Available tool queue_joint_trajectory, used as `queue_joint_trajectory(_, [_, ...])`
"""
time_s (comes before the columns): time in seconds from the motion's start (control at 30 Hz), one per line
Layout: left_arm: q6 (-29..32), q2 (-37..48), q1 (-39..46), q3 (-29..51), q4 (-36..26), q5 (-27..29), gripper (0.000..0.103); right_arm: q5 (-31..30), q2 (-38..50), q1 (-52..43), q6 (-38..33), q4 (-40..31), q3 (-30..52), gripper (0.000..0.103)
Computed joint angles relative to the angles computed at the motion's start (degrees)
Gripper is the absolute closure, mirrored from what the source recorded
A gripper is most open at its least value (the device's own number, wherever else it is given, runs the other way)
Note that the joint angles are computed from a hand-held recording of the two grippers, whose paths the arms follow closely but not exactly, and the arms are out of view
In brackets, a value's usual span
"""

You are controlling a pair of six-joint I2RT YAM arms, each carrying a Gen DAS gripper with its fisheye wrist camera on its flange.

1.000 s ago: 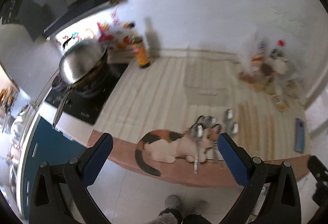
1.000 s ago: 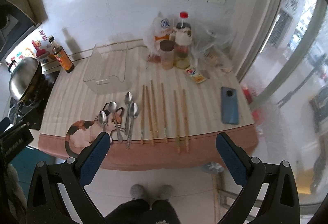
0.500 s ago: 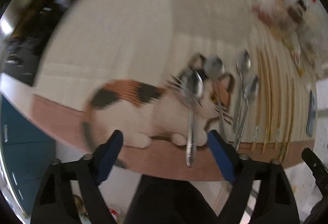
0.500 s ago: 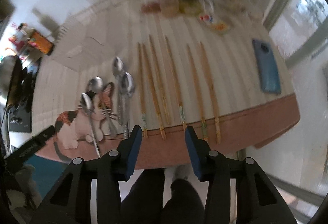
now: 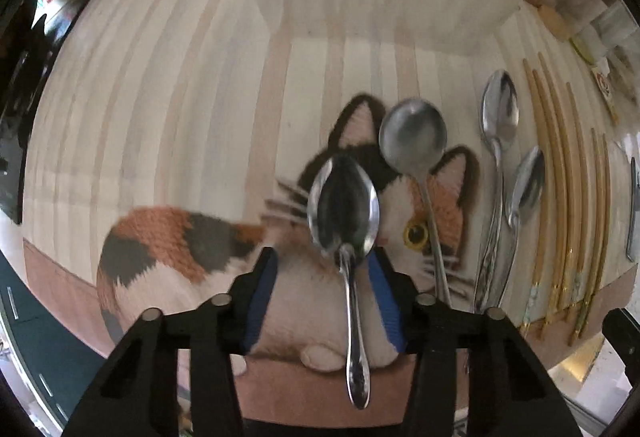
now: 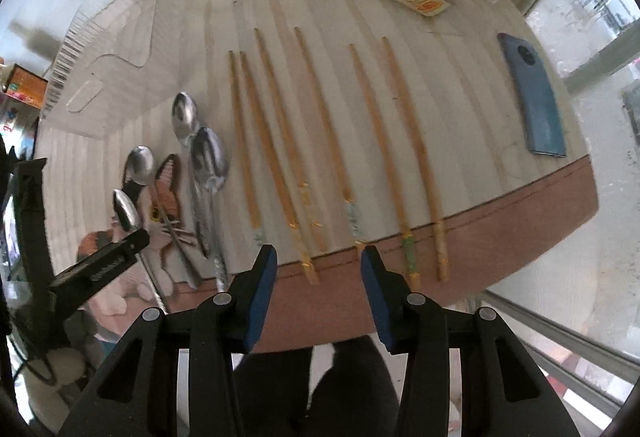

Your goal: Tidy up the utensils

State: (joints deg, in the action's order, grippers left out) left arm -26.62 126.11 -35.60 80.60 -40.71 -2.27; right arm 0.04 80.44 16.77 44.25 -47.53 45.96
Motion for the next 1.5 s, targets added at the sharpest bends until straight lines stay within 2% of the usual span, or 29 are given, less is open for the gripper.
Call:
queue_joint_trajectory(0.03, [0.22,-0.16,0.07,0.17,0.2,-0.27,0.082,-0.76,0.52,-0.03,-0.22,1.35,0.07,0.057])
queue_joint_trajectory(0.17, [3.29,-0.07,1.66,2.66,-2.09,-0.13,0.094,-2.94,4.75,1.06,-0.11,6.0,1.8,0.057])
queue_joint_trajectory(0.37, [8.32,-2.2,5.94,2.41,-4.35,-0.97,0.094,-4.25,15.88,3.07,0.15,11.08,7.14,0.058])
queue_joint_trajectory(0.5, [10.23,-2.4,7.0,4.57,-6.76,-1.0,0.094,-4.13,23.7,4.17,-0.35,11.34,11.63,0.064])
queue_joint_trajectory(0.57, [11.13,-4.01,7.58,3.1,-6.94,-0.74,0.094,-3.28,27.38,4.97,-0.65,9.72,14.46,0.073])
queue_joint_trajectory(0.6, [11.19,-4.15,7.4,3.37,-6.89,-0.81,0.094,-1.99,27.89,5.66,-0.68,9.29,15.28,0.073])
queue_joint_trajectory(0.67, [12.2,-4.95,8.07,0.17,-4.55,-1.01,0.094,0.53,29.87,6.99,-1.32,7.25,17.94,0.092])
queue_joint_trajectory(0.7, [12.0,-5.47,7.77,-2.67,-2.08,-1.11,0.094,2.1,31.21,7.7,-1.21,5.63,19.63,0.096])
queue_joint_trajectory(0.83, [11.27,-6.73,7.09,-4.45,-1.36,-0.48,0.093,4.56,33.42,9.47,-0.16,2.84,22.59,0.096])
queue_joint_trajectory(1.07, [13.77,-5.41,8.57,-2.85,-1.79,0.65,0.092,3.05,33.93,8.86,1.27,-0.57,24.22,0.096])
queue_joint_trajectory(1.3, [15.34,-5.06,8.39,-2.5,-1.82,-0.07,0.093,4.46,35.07,6.96,-1.26,-3.25,26.35,0.094])
queue_joint_trajectory(1.5, [15.78,-5.88,6.5,-2.92,-1.59,-2.25,0.099,5.86,35.28,9.56,1.15,-2.96,26.53,0.096])
